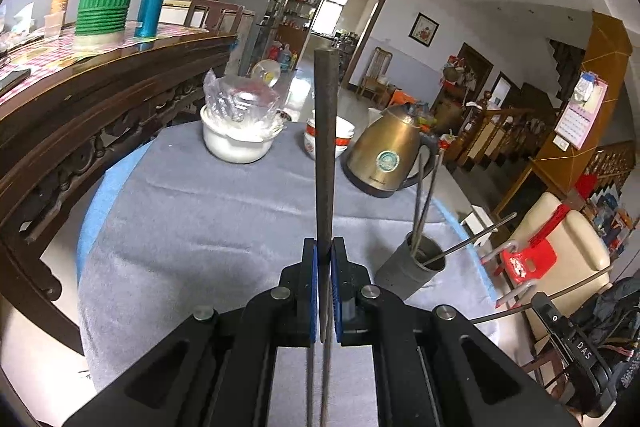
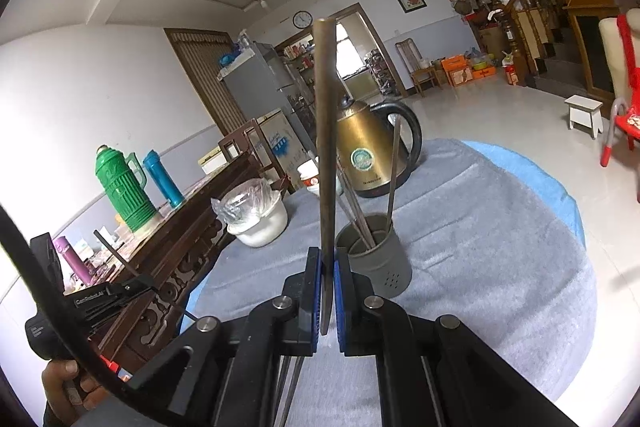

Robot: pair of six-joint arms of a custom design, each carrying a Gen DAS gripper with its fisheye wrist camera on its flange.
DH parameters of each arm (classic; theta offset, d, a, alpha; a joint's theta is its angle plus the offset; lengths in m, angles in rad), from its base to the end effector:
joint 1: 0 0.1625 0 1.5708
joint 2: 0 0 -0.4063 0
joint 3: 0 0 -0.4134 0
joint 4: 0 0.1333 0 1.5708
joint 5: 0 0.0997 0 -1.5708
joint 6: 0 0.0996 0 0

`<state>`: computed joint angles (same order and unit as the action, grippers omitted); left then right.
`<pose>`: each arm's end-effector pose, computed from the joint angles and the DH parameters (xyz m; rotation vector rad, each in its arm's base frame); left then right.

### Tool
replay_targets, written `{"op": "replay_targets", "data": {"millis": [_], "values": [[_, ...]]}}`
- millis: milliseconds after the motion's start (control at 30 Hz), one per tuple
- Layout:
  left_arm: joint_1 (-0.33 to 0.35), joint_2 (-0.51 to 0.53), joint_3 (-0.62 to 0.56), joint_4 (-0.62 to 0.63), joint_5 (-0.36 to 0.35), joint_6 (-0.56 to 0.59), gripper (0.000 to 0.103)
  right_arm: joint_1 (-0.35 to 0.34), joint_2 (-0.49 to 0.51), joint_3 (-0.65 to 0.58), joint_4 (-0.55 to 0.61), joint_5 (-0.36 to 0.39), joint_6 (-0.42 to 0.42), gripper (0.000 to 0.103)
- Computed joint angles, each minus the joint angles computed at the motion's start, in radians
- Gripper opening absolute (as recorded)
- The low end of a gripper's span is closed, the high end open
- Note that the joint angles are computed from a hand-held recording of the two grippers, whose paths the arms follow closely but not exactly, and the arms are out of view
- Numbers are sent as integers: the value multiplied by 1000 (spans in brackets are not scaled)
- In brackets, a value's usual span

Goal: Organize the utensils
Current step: 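Carry both held chopsticks upright over the grey perforated cup, then lower both held chopsticks into the grey cup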

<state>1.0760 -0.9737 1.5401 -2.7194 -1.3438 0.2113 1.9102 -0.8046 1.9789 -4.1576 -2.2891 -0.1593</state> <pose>-0.2020 -0.7022 0.2504 0.8999 2.7256 -0.8971 0.2407 -0.4783 0.1606 -0.1258 -2.0738 1.7478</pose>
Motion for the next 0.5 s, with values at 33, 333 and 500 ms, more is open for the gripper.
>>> {"op": "replay_targets", "data": {"millis": [33, 333, 500], "values": [[-3, 0, 0, 1, -4, -3, 6, 1, 1, -2, -4, -2, -4, 6], [-32, 52, -70, 11, -74, -15, 6, -22, -52, 3, -58, 9, -40, 6], [-55, 94, -117, 5, -106, -15, 6, -44, -85, -9, -60, 29, -58, 6]]}}
